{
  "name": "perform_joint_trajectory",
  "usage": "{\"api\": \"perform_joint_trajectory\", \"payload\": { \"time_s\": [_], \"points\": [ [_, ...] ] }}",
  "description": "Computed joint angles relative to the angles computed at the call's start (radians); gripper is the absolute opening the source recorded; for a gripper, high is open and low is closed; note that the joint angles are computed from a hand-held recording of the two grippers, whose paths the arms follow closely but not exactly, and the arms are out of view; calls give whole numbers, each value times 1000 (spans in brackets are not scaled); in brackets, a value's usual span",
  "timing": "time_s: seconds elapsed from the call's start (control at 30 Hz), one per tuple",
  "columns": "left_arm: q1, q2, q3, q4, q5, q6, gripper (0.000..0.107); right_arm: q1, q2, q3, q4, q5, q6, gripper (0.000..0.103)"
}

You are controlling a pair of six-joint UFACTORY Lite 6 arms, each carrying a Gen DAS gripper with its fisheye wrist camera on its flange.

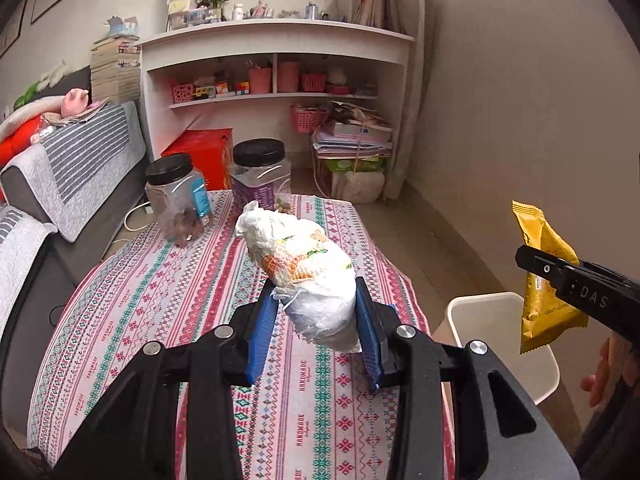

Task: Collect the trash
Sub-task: 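Lift the white item with the left tool while the right tool carries the yellow bag to the bin, then open the right tool over the bin while the left tool releases the white item into it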

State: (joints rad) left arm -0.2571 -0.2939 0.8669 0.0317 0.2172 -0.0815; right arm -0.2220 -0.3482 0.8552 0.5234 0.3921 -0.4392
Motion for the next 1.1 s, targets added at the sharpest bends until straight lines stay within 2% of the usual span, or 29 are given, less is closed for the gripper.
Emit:
{"api": "perform_joint_trajectory", "payload": {
  "time_s": [0.13,0.17,0.2,0.23,0.33,0.53,0.67,0.73,0.77,0.8,0.83,0.87,0.97,1.1],
  "points": [
    [-107,43,30,210,5,-242,38,-115,-18,-23,-38,33,-4,44],
    [-134,57,39,264,8,-303,38,-142,-20,-25,-43,41,-5,49],
    [-163,73,53,321,13,-369,38,-171,-22,-27,-41,46,-8,62],
    [-190,91,67,370,16,-426,38,-198,-29,-32,-35,50,-18,69],
    [-264,145,108,474,26,-555,39,-277,-43,-37,-20,59,-58,73],
    [-393,300,250,456,52,-603,39,-431,-76,-44,27,76,-149,81],
    [-480,423,381,448,81,-626,40,-551,-73,-38,120,105,-262,83],
    [-505,484,449,387,92,-587,40,-618,-67,-30,185,133,-330,84],
    [-514,518,487,318,97,-529,42,-651,-58,-22,220,151,-367,84],
    [-519,550,523,251,108,-466,55,-671,-49,-15,240,162,-389,85],
    [-526,580,554,219,125,-438,76,-684,-43,-11,253,168,-404,85],
    [-533,602,572,224,133,-453,83,-693,-41,-11,262,173,-416,85],
    [-525,624,563,221,130,-480,85,-689,-42,-12,262,185,-429,86],
    [-474,658,546,307,172,-602,86,-646,-64,-23,236,189,-410,90]
  ]
}}
